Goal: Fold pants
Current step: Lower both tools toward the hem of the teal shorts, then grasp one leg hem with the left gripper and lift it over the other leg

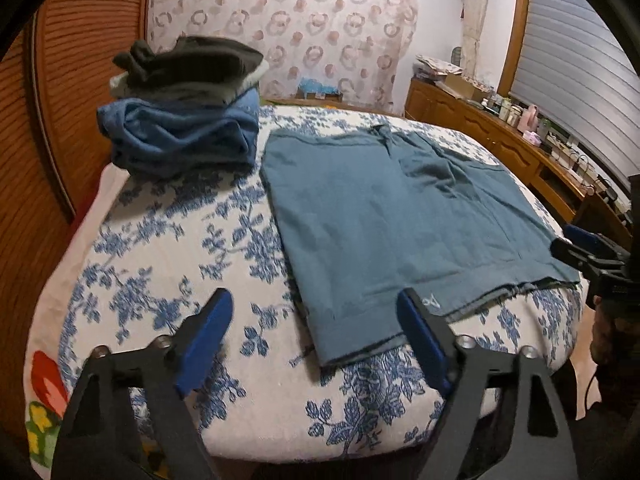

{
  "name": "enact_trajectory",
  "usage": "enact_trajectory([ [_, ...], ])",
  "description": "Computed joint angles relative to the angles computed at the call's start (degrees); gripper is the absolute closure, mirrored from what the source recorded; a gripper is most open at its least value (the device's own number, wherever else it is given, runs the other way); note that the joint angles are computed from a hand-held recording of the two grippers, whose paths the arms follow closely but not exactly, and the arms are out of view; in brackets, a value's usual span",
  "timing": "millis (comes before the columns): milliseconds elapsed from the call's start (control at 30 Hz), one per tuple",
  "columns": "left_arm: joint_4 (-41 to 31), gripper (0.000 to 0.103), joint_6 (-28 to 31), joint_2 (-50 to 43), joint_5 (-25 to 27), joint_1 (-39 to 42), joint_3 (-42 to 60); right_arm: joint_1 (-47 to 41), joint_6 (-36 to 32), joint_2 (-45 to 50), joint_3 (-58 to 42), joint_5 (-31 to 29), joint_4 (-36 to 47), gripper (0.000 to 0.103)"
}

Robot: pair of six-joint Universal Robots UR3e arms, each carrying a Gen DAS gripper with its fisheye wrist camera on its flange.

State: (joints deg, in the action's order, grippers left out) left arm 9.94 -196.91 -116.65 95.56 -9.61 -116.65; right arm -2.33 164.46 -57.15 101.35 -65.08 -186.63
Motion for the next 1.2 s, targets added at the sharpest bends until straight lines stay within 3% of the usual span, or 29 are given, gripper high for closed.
enact_trajectory([
  [200, 1.2, 0.047, 0.0, 0.0, -3.2, 1.0, -1.8, 0.4, -2.0, -0.7, -0.7, -0.7, 3.9, 0.009],
  [367, 3.0, 0.059, -0.2, 0.5, -7.0, 2.1, -4.0, 0.1, -3.5, -2.2, 0.7, -0.5, 5.5, 0.014],
  [433, 4.1, 0.061, -0.8, 0.7, -9.5, 2.9, -4.8, -0.1, -3.7, -2.5, 0.5, -0.4, 6.6, 0.017],
  [567, 2.3, 0.063, -0.9, 0.6, -8.3, 2.2, -3.6, -0.3, -4.5, -3.9, 1.9, -0.6, 7.8, 0.023],
  [767, -0.1, 0.064, -0.7, -0.4, -6.4, 1.6, -1.9, -0.8, -5.5, -3.5, 2.8, -0.3, 5.9, 0.025],
  [900, -0.2, 0.086, 0.3, -0.5, -5.7, 0.9, -1.6, -1.0, -5.8, -3.2, 2.4, -0.1, 6.0, 0.025],
  [1033, 2.0, 0.092, 0.5, 1.6, -7.7, 1.7, -3.2, -0.5, -5.4, -2.4, 1.0, -0.5, 6.5, 0.025],
  [1200, 1.7, 0.094, 1.3, 3.5, -8.2, 1.0, -1.4, -0.4, -4.9, -1.4, -1.4, -0.2, 7.6, 0.036],
])
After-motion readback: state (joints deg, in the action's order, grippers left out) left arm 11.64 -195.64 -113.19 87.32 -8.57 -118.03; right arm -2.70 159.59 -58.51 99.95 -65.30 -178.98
